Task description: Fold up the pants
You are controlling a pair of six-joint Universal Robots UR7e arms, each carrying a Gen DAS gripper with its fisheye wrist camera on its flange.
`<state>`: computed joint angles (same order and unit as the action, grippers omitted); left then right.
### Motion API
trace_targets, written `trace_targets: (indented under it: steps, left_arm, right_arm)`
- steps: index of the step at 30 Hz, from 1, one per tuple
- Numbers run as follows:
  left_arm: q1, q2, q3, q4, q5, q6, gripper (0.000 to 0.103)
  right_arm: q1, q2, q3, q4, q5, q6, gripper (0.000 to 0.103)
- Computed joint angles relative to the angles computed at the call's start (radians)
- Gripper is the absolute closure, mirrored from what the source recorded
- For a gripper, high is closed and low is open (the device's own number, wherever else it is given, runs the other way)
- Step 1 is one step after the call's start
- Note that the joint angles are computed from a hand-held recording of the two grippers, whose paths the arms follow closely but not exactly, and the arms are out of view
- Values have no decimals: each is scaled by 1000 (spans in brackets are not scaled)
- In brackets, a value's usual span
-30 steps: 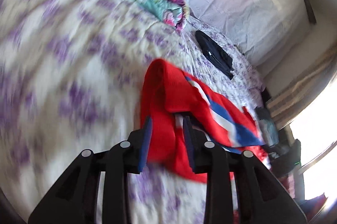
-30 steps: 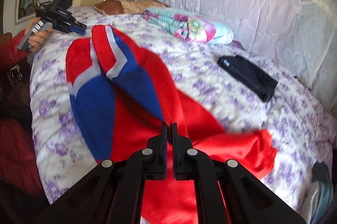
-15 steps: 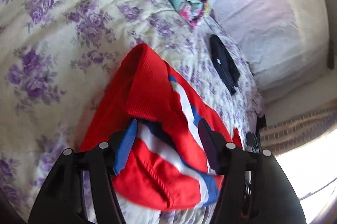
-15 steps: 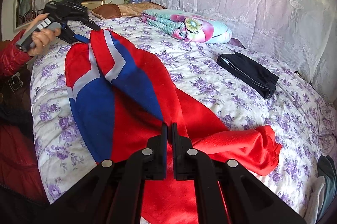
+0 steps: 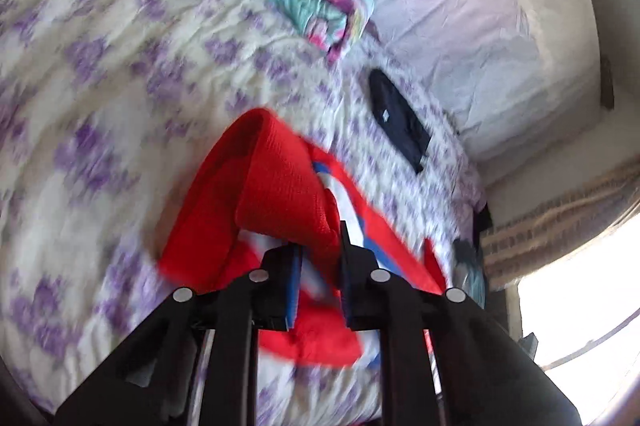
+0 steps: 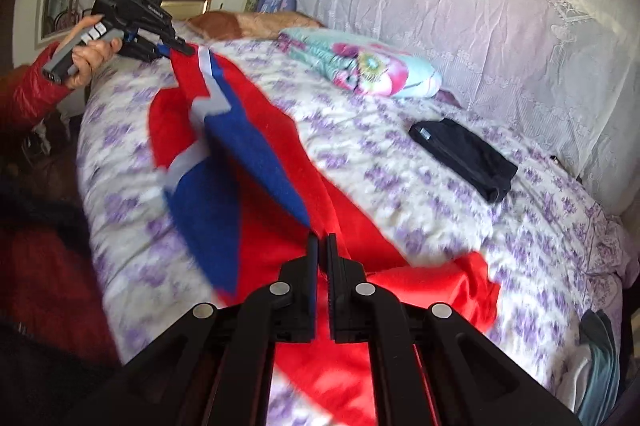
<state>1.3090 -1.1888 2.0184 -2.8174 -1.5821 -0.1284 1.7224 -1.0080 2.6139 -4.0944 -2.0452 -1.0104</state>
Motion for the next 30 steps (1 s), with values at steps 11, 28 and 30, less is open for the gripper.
trace_targets:
  steps: [11,28,30]
  left_arm:
    - [93,6,44,-19,-58,-6,87]
    - [-114,65,122,-130,285,111,56]
    - [-88,58,132,-152,233,132,59]
  right_arm:
    - [-167,170,77,-187,88,93,99]
    - [-56,130,-71,95,-14,221,98]
    - [-121,111,-31,96,51,272,98]
